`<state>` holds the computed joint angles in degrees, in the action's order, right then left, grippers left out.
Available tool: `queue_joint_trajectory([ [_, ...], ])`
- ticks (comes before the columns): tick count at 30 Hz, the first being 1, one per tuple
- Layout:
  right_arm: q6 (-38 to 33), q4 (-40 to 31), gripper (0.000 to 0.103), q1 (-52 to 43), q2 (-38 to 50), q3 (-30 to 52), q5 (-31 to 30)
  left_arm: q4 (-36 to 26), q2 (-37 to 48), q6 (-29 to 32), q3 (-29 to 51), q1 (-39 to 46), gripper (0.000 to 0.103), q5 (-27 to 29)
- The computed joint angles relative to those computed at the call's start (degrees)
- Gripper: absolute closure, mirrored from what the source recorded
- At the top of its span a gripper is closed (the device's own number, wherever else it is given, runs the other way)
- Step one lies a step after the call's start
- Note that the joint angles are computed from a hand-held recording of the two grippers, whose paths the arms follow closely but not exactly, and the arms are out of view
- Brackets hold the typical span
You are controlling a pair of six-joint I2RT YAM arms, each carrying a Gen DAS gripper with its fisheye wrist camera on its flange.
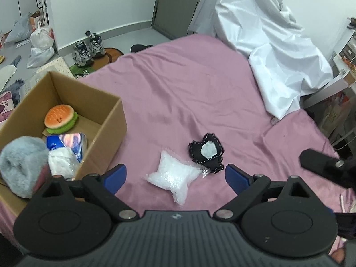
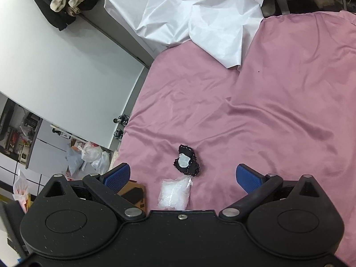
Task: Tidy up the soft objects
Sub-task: 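Grasp the clear bubble-wrap bag with the left tool while the right tool grasps the black-and-white plush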
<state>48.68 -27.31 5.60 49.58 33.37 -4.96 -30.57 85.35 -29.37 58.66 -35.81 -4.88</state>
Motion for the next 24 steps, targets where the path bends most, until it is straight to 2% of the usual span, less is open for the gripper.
queue_joint_trajectory([
  [9,-1.30,3.87,0.001,-1.33,4.74,-0.71,-0.10,4.35,6.49,-0.53,-0.88,-0.67,0.010,0.52],
  [20,-2.24,8.07,0.001,-4.62,10.66,-1.05,-2.91,6.61,13.36,0.14,0.73,-0.19,0.010,0.56],
  [24,-3.08,10.08,0.001,-4.71,12.52,-1.28,-2.46,7.01,15.12,-0.30,1.42,0.51,0.016,0.68],
])
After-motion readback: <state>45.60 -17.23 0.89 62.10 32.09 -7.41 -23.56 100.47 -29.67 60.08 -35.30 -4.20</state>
